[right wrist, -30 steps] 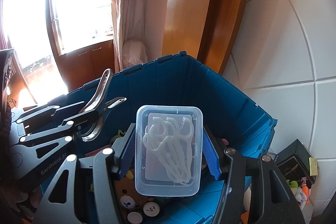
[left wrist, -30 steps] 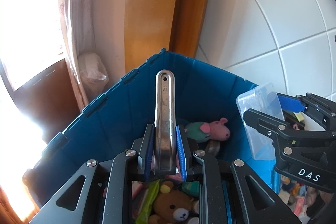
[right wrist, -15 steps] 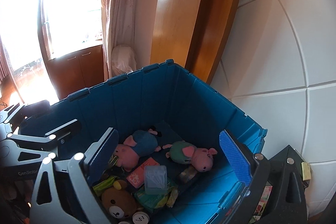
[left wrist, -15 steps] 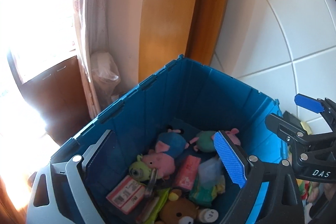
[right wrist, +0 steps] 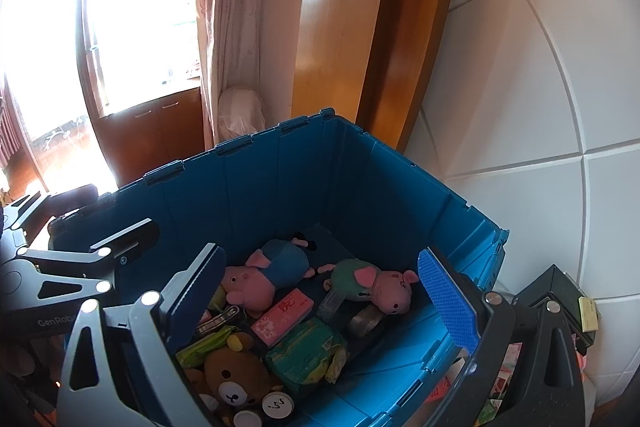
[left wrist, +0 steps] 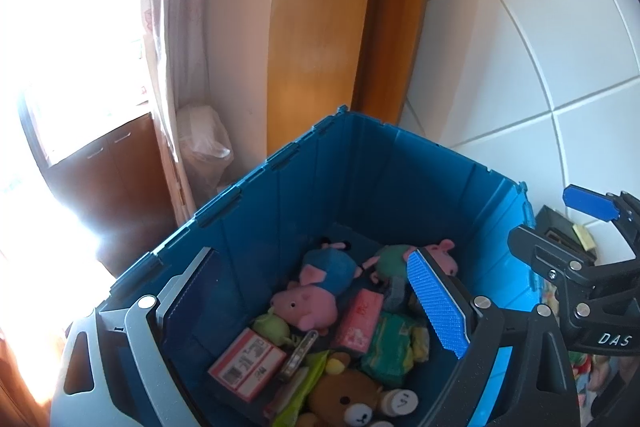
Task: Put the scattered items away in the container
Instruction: 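Move both tools back from the crate to the heap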
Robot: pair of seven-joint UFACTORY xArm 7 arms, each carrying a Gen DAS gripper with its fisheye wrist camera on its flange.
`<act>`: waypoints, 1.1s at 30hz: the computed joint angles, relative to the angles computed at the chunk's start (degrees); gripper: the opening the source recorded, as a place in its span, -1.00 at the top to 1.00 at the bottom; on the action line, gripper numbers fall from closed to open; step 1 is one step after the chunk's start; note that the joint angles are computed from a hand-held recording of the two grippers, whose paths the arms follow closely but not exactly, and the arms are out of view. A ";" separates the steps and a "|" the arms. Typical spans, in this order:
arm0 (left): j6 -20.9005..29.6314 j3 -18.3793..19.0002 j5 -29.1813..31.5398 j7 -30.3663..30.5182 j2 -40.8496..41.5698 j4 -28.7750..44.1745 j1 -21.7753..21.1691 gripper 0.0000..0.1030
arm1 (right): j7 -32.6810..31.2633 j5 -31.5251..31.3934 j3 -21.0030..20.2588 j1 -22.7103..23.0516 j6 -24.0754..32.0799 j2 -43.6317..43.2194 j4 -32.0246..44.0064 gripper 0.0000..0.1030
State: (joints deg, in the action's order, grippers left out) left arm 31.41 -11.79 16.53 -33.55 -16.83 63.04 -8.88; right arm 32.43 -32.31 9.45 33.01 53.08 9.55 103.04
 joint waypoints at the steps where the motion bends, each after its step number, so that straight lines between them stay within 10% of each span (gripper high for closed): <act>1: 0.03 -0.21 0.25 -0.30 -0.43 -0.27 0.02 -0.84 | 0.28 0.22 -0.01 -0.10 -0.27 -0.72 -0.88 -0.91; 33: 9.10 -14.47 4.68 -7.68 -8.74 1.28 -7.32 -0.84 | 3.40 14.36 7.06 -15.75 -4.54 -48.47 -46.04 -0.91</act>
State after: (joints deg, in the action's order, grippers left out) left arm 40.51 -26.27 21.21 -41.23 -25.57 64.32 -16.20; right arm 35.83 -17.95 16.51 17.26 48.54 -38.92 57.00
